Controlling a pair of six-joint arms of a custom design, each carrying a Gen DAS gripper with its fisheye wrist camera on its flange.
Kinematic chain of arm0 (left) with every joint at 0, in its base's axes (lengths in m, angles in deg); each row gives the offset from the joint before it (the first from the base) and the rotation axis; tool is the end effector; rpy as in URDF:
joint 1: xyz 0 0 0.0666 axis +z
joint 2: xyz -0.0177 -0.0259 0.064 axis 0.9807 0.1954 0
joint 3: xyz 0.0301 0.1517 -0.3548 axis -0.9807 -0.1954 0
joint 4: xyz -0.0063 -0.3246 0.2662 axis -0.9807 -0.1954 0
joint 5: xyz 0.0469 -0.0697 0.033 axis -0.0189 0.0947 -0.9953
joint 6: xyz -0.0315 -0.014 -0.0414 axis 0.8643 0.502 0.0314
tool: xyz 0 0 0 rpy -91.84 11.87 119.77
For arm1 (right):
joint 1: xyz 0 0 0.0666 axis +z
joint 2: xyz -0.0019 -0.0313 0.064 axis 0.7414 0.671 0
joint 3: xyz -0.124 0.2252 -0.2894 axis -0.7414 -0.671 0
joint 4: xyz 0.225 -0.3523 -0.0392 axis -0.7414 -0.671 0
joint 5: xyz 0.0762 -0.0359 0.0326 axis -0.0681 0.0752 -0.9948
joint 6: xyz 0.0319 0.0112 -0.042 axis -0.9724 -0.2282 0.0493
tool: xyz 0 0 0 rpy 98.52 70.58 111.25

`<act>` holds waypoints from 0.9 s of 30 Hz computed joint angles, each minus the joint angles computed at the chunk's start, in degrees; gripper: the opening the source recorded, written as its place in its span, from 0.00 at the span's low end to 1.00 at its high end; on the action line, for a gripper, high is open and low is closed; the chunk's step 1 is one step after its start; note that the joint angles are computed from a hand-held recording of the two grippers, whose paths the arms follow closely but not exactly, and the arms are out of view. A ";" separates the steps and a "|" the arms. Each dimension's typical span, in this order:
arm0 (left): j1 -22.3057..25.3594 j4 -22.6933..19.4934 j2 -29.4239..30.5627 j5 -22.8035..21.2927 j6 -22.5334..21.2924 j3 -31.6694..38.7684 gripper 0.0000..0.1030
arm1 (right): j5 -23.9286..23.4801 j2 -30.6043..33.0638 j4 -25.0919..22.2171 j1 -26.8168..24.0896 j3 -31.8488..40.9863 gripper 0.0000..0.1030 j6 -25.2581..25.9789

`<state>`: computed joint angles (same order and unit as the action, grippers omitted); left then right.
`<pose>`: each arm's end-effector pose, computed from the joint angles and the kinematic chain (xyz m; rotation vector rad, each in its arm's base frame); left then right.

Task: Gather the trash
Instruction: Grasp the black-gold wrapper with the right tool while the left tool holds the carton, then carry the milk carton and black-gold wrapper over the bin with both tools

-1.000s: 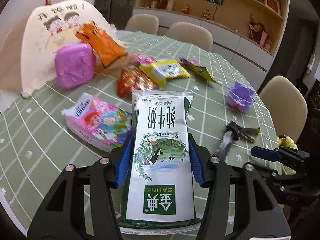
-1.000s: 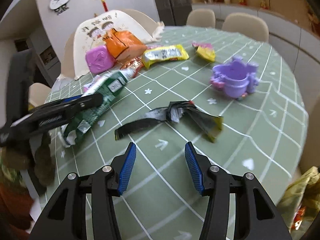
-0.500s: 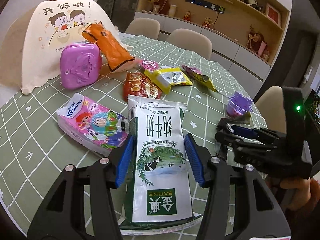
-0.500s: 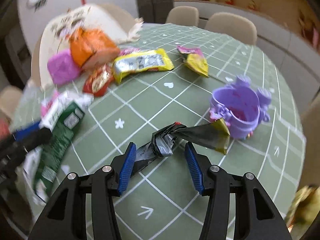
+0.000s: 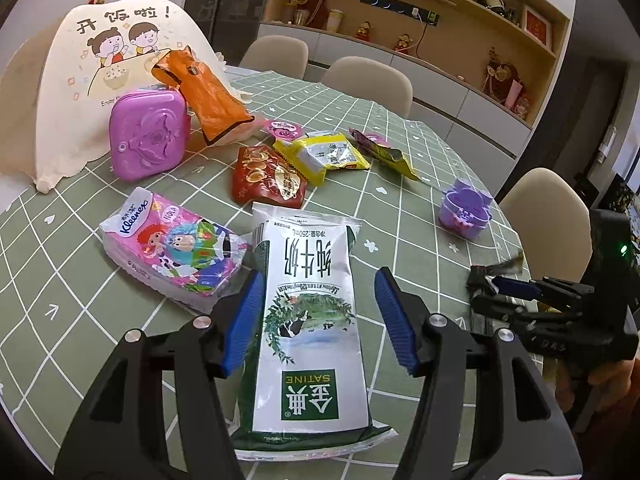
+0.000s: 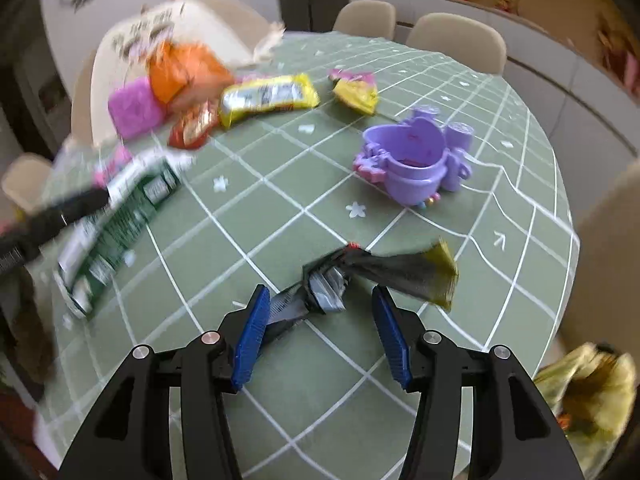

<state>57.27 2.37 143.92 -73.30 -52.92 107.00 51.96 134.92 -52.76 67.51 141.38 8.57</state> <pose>0.3964 -0.1549 0.4532 0.0089 2.2923 -0.3349 0.4452 0.1645 0.4332 -0.3742 2.4763 0.3793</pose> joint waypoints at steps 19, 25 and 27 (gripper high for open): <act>-0.43 -1.21 0.70 0.12 -1.12 0.30 0.59 | 9.33 -3.67 8.40 2.96 -3.43 0.22 2.80; -1.52 -3.28 2.32 -2.39 -2.11 1.37 0.58 | 6.68 -9.05 8.44 1.07 -7.72 0.22 1.93; -1.88 -3.67 2.53 -3.24 -2.43 1.58 0.48 | 5.98 -10.72 8.31 0.48 -9.06 0.22 2.29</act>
